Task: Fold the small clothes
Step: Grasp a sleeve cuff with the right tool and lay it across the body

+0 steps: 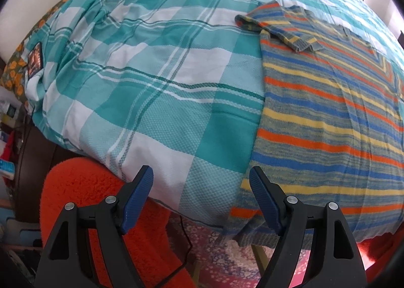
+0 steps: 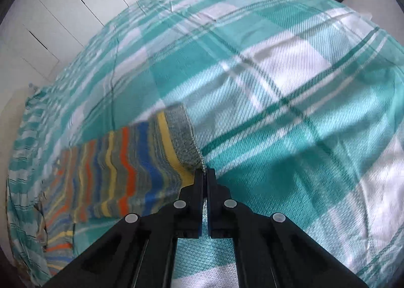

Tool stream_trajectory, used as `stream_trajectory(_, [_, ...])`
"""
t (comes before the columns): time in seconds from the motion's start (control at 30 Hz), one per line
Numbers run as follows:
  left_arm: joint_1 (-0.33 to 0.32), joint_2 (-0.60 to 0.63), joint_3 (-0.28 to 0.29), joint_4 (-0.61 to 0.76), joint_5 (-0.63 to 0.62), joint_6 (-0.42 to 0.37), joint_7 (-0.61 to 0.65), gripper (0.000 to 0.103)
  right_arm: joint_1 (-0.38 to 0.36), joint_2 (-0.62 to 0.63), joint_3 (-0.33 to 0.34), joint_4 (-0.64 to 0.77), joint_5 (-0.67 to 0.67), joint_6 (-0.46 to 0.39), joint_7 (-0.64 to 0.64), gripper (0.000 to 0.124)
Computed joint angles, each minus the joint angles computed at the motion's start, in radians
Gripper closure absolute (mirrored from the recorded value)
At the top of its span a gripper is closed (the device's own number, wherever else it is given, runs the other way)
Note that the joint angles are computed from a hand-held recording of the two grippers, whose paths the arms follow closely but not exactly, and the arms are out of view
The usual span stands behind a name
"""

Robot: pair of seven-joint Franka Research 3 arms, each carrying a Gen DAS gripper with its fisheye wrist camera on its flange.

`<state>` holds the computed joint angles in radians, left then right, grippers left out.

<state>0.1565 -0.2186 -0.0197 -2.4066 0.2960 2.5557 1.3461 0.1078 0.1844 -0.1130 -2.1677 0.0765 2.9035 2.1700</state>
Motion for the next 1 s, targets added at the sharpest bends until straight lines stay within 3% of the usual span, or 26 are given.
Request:
stream_trajectory(0.07, [0.001, -0.006, 0.000, -0.004, 0.002, 0.006, -0.002, 0.023, 0.001, 0.016, 0.003, 0.022, -0.004, -0.014, -0.004, 0.122])
stream_trajectory(0.13, [0.005, -0.011, 0.001, -0.008, 0.006, 0.011, -0.008, 0.023, -0.064, 0.022, 0.080, 0.038, 0.153, -0.021, -0.152, 0.120])
stream_trajectory(0.27, [0.007, -0.010, 0.007, -0.007, -0.010, 0.003, -0.014, 0.023, -0.124, -0.008, 0.135, 0.014, 0.404, 0.042, -0.367, 0.081])
stream_trajectory(0.37, [0.009, 0.000, -0.001, 0.002, -0.001, -0.016, -0.026, 0.023, -0.133, 0.012, 0.131, 0.058, 0.491, 0.063, -0.440, 0.080])
stream_trajectory(0.47, [0.007, -0.004, -0.011, 0.001, 0.024, -0.017, -0.044, 0.023, -0.171, 0.091, 0.165, 0.169, 0.605, -0.018, -0.534, 0.080])
stream_trajectory(0.53, [0.005, -0.002, -0.016, 0.002, 0.042, -0.026, -0.053, 0.023, -0.138, 0.156, 0.126, 0.241, 0.554, -0.089, -0.474, 0.081])
stream_trajectory(0.57, [0.005, -0.001, -0.018, 0.003, 0.051, -0.030, -0.057, 0.023, -0.109, 0.175, 0.096, 0.258, 0.502, -0.095, -0.423, 0.095])
stream_trajectory(0.6, [0.004, -0.002, -0.019, 0.004, 0.057, -0.034, -0.061, 0.023, -0.069, 0.190, 0.058, 0.270, 0.429, -0.087, -0.362, 0.121])
stream_trajectory(0.63, [0.003, -0.004, -0.018, 0.003, 0.059, -0.034, -0.064, 0.023, -0.036, 0.197, 0.026, 0.280, 0.367, -0.087, -0.315, 0.121])
stream_trajectory(0.73, [0.001, -0.005, -0.016, 0.001, 0.062, -0.028, -0.068, 0.023, 0.146, 0.166, -0.184, 0.227, 0.015, -0.056, -0.004, 0.122])
stream_trajectory(0.77, [-0.001, -0.003, -0.014, 0.001, 0.059, -0.029, -0.065, 0.023, 0.160, 0.161, -0.206, 0.215, -0.025, -0.055, 0.041, 0.122])
stream_trajectory(0.93, [-0.006, -0.009, -0.013, -0.006, 0.058, -0.024, -0.055, 0.023, 0.072, 0.167, -0.099, 0.225, -0.037, -0.064, 0.011, 0.118])
stream_trajectory(1.0, [-0.006, -0.018, -0.008, -0.013, 0.050, -0.015, -0.050, 0.023, 0.028, 0.145, -0.049, 0.203, 0.011, -0.042, -0.024, 0.092])
